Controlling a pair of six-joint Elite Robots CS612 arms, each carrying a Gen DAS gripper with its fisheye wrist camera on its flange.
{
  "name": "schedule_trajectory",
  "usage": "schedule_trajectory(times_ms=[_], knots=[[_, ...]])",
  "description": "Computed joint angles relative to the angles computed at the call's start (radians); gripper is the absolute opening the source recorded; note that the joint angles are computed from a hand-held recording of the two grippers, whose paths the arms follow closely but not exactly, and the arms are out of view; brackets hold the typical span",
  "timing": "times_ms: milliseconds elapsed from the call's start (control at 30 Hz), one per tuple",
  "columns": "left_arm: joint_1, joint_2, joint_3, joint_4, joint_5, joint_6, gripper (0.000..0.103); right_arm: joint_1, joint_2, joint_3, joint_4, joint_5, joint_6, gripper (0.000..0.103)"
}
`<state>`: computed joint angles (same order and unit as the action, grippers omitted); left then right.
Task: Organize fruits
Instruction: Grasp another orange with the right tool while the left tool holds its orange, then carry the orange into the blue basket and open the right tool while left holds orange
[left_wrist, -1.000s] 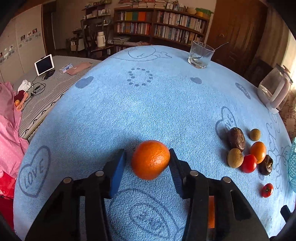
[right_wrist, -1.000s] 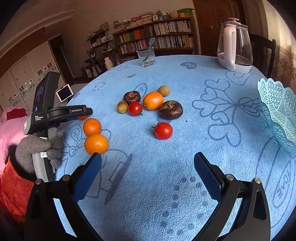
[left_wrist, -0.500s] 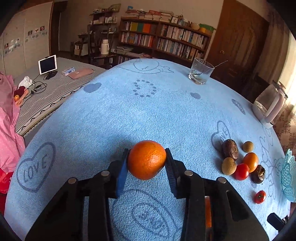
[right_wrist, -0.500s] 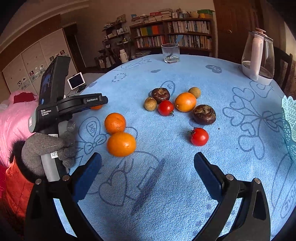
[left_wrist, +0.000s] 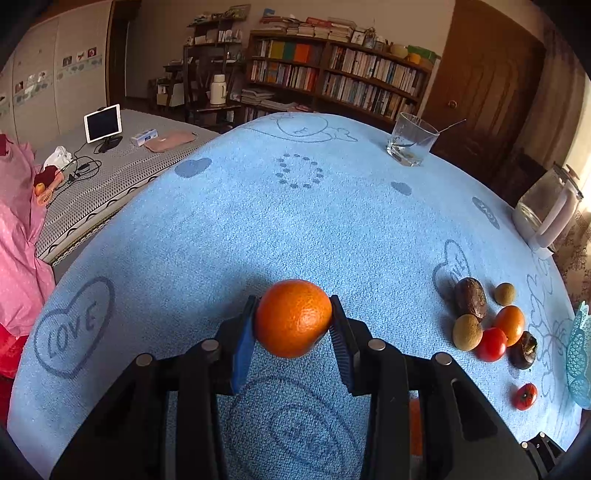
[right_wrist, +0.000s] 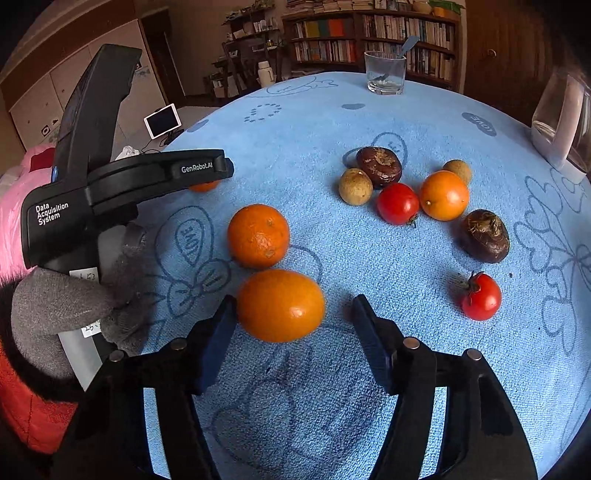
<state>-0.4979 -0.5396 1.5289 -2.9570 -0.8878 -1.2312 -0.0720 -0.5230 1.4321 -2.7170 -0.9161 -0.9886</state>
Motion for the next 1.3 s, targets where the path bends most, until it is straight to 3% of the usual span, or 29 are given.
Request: schedule_trajectory(times_ms=[167,500,733,1000,1200,1300], knots=[[0.000,0.000,0.001,-0.002,0.000,0.000,0.038,-0.005,-0.011,0.031,-0.046,0.010,-0.022,0.047],[-0.003,-0.002,0.002,-0.002,0.015,-0.001,0.038,-0.050,-0.022,0.033,-0.037,0.074,0.077,0.047],[-0.010,-0.010,0.009,-0.009,0.029,0.000,0.038,-0.092,0.004,-0.009,-0.131,0.091,0.259,0.047],[-0.032,-0.020,0.013,-0.036,0.058,0.041,0.038,-0.139,0.053,-0.092,-0.269,0.061,0.489,0.047],[-0.051,-0.028,0.016,-0.057,0.074,0.085,0.038,-0.167,0.086,-0.153,-0.371,0.009,0.637,0.047],[-0.061,-0.031,0.018,-0.075,0.081,0.104,0.038,-0.174,0.103,-0.180,-0.432,-0.053,0.685,0.047]])
